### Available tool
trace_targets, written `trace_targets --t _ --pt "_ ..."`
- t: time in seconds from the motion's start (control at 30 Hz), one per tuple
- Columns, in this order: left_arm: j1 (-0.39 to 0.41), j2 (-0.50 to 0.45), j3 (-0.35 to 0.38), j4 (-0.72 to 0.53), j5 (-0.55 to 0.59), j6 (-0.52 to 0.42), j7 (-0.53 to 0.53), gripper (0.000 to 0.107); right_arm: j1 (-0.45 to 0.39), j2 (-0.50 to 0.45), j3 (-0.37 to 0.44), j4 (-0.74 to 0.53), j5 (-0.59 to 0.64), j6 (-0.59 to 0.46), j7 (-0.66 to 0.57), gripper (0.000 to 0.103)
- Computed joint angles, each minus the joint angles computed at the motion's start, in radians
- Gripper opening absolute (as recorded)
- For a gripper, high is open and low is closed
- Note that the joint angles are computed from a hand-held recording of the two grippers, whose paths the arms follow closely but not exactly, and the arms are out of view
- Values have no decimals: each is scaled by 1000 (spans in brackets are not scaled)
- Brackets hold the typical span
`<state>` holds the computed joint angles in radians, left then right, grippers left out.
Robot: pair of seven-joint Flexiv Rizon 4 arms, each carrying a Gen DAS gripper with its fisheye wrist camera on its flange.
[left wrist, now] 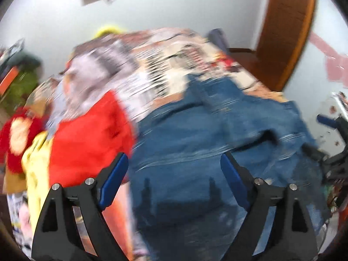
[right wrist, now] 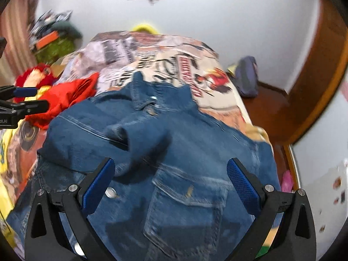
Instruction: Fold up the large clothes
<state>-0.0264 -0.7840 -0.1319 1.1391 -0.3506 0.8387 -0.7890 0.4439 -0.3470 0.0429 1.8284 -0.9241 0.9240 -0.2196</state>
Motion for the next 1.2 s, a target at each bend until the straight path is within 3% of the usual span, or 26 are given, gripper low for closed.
trace_targets --t 0.2,0.43,0.57,0.63,0.7,0.73,0.83,1.07,1.2 --pt "44 -51 70 -30 36 -67 -109 87 -12 -146 30 -177 173 0 -298 100" --pt "86 -63 78 37 68 -94 -134 87 24 -278 19 -365 333 -130 -571 95" --pt "88 -56 74 84 74 -106 -125 87 41 -342 1 -439 392 -219 -639 80" --pt "78 -55 81 104 91 -87 -118 87 55 -335 -25 -411 369 -179 -619 72" --pt "65 -60 89 106 103 -60 -131 89 60 -323 -34 -398 363 -157 -603 55" --pt "63 -63 89 107 103 -42 -142 90 70 -318 -48 -397 348 -157 -581 33" --pt "62 -77 86 91 97 -33 -166 90 88 -288 -87 -381 284 -117 -496 16" --pt "47 -95 101 69 121 -3 -219 90 64 -158 -155 -297 106 85 -251 14" --pt "41 -94 103 73 128 16 -251 96 46 -63 -193 -225 -72 183 -47 13"
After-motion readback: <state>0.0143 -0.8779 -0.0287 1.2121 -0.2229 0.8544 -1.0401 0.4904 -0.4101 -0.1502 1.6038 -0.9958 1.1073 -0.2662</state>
